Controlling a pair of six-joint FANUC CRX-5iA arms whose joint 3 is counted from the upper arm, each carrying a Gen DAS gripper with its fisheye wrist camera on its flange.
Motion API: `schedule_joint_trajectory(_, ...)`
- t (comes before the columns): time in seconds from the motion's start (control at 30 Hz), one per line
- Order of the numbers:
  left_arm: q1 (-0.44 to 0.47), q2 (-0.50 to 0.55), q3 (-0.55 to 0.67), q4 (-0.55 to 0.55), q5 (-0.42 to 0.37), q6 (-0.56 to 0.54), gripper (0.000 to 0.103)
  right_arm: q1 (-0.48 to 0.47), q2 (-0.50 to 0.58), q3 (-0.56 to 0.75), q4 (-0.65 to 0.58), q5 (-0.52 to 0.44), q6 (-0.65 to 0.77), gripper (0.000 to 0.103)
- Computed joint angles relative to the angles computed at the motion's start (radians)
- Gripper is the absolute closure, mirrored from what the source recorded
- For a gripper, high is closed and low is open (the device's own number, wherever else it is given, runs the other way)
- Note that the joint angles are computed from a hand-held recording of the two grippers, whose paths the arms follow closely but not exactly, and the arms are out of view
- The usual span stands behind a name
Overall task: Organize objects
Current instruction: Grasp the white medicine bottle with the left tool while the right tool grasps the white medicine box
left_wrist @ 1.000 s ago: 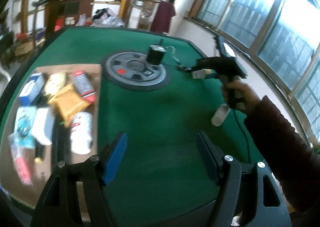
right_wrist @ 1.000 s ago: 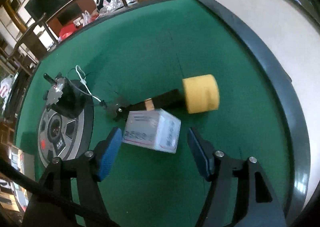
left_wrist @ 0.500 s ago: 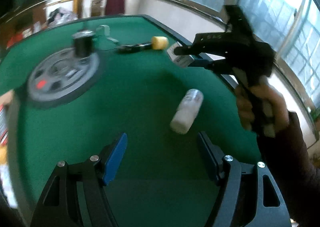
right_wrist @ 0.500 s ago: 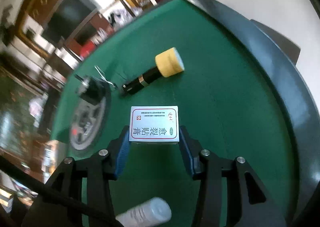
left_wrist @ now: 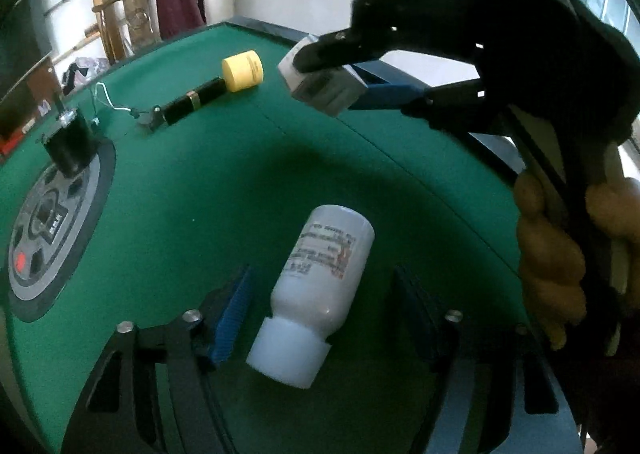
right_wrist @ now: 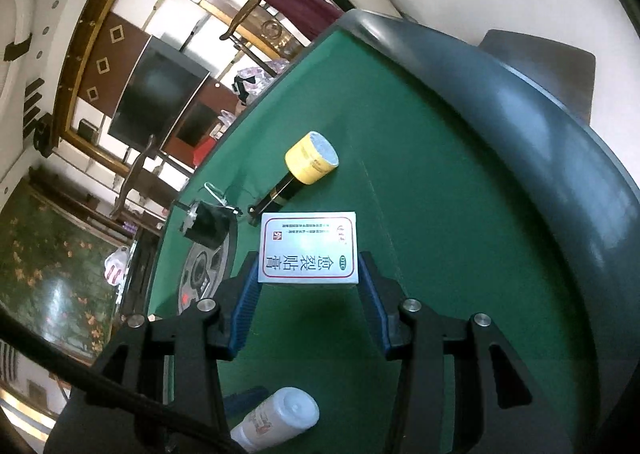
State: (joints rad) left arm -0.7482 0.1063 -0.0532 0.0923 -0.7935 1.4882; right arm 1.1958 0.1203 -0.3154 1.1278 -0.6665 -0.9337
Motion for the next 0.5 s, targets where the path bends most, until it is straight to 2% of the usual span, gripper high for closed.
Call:
schedule_joint_trajectory(0.07, 0.000, -0.010, -0.003, -0.010, -0.005, 0.020, 0.074, 0.001, 0.000, -0.004, -0.004, 0.008, 0.002, 0.057)
schedule_joint_trajectory(0.13, 0.020, -0.019, -0.023, 0.035, -0.004, 0.011, 0.074, 0.003, 0.004, 0.000, -0.010, 0.005, 0.011, 0.057)
schedule_joint_trajectory(0.2, 0.030, -0.040, -0.038, 0.024, -0.003, 0.038, 0.074, 0.009, 0.008, 0.009, -0.021, -0.012, 0.027, 0.057)
schedule_joint_trajectory(0.27, 0.052, -0.070, -0.070, 0.058, 0.004, 0.038, 0.074, 0.014, 0.012, 0.013, -0.025, -0.026, 0.035, 0.057)
schedule_joint_trajectory(0.5, 0.131, -0.262, -0.226, 0.135, 0.040, 0.039, 0.074, 0.020, 0.023, 0.024, -0.045, -0.033, 0.059, 0.057)
